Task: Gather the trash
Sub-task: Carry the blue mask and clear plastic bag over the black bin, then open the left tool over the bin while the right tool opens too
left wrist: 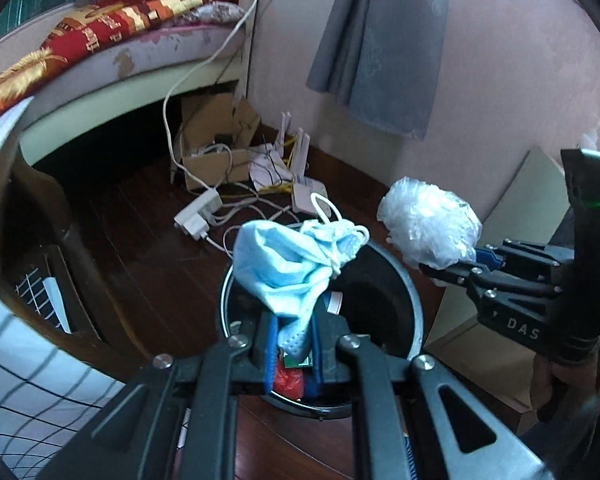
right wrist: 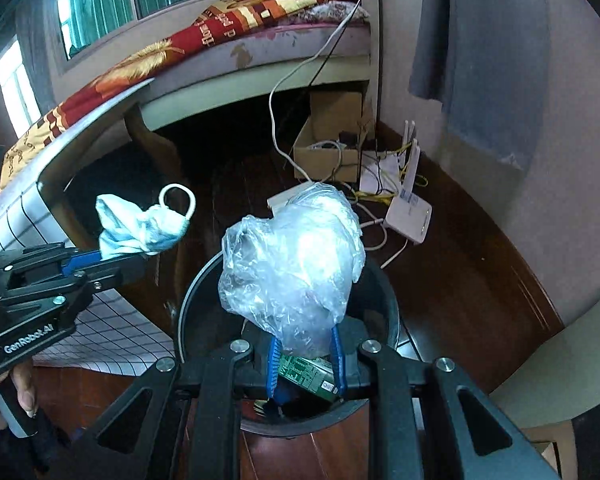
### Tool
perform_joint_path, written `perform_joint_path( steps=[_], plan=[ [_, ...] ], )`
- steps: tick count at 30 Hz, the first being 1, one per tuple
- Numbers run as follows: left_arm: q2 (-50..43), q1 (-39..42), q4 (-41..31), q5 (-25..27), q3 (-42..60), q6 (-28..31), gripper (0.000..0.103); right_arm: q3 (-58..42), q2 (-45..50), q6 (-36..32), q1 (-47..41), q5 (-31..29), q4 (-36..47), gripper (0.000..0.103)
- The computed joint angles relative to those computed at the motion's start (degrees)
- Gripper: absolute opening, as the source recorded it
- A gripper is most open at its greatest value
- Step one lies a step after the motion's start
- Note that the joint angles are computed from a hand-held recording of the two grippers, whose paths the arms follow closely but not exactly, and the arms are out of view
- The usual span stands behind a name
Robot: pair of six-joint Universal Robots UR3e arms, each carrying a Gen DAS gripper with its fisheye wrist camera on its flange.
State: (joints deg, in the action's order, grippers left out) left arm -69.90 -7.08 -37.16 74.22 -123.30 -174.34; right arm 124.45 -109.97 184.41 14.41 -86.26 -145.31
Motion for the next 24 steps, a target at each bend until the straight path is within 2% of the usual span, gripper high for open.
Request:
perform_joint_path(
  steps=[6, 10, 12, 13, 14, 16, 17, 19, 24],
  plan=[
    [-5.68, -1.92, 3.83, 1.98, 0.22, -1.46, 0.015, 1.68, 3.36, -1.69, -1.11, 1.37, -3.38, 0.023],
    [-7.75, -1.53, 4.39, 1.12, 0.17, -1.88, 0.018, 0.9, 8.07, -2.87, -0.18, 1.45, -5.87, 0.023],
    [-9.64, -1.78, 4.3, 2.72, 0.45, -2.65, 0.049, 0.81, 10.88, -3.81, 0.95, 0.25, -7.72, 0.024],
    [-10.85, -2.64, 3.85, 5.16, 1.17, -3.79, 0.083, 0.13, 13.49, -3.82, 1.84, -1.76, -7.65, 0.043],
    [-11.26, -3.14, 4.18, 8.47, 1.02, -5.73, 0.092, -0.21, 14.98, -3.05, 2.42, -3.74, -7.12, 0.074],
    [-9.56, -1.88, 4.2, 8.8, -0.5, -6.42, 0.095, 1.23, 15.81, -2.01, 3.17, -6.54, -9.52, 0.09],
    [-9.11, -1.91, 3.74, 9.77, -0.65, -6.7, 0.103, 0.88, 16.13, -1.4, 3.67, -7.84, -9.33, 0.095],
    [-7.3, -1.84, 4.43, 11.37, -1.89, -6.64, 0.103, 0.29, 15.95, -1.2, 3.97, -8.2, -8.92, 0.102],
    [-3.51, -1.43, 3.05, 12.19, -2.55, -6.6, 0.103, -2.55, 15.34, -0.23, 6.62, -10.33, -8.0, 0.103]
  ],
)
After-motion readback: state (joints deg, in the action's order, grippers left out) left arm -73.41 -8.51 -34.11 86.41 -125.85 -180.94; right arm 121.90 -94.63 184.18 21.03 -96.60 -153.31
